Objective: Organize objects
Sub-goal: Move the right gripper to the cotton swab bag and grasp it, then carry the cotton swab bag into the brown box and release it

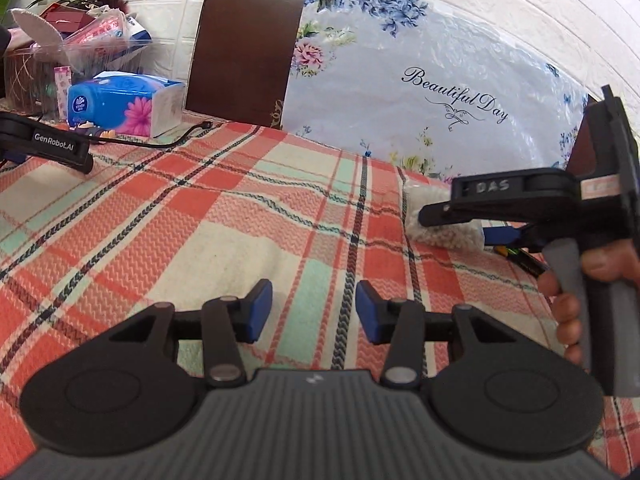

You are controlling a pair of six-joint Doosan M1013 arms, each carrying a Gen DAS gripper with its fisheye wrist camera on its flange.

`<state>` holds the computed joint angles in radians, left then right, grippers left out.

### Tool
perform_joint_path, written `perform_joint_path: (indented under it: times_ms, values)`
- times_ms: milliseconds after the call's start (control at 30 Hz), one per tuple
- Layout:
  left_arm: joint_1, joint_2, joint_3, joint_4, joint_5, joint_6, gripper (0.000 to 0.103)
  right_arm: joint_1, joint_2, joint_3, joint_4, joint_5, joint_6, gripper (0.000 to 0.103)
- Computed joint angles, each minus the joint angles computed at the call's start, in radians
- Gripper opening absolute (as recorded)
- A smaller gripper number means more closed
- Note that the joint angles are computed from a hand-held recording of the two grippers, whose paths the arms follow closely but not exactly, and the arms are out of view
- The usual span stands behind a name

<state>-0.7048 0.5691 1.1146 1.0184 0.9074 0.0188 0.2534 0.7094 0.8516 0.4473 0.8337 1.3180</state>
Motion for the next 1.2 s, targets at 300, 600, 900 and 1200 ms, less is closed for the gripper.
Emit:
perform_joint_path:
  times_ms: [300, 600, 900, 1200]
  values:
    - [0.006, -0.006, 0.011, 0.0, -0.02, -0.028, 0.049, -0.023, -0.098, 0.16, 0.16, 0.034, -0.233, 0.026]
    - [-0.012, 0.035, -0.09, -0.147, 0.026, 0.262, 0.059, -0.192, -0.343, 0.497, 0.33, 0.188, -0.385, 0.04]
    - [-0.042, 0.124, -0.311, -0.726, -0.178, 0.797, 0.063, -0.273, -0.535, 0.758, 0.309, -0.153, -0.402, 0.087]
    - [-0.044, 0.246, -0.533, -0.984, 0.108, 1.004, 0.06, -0.22, -0.495, 0.73, 0.309, -0.108, -0.62, 0.075]
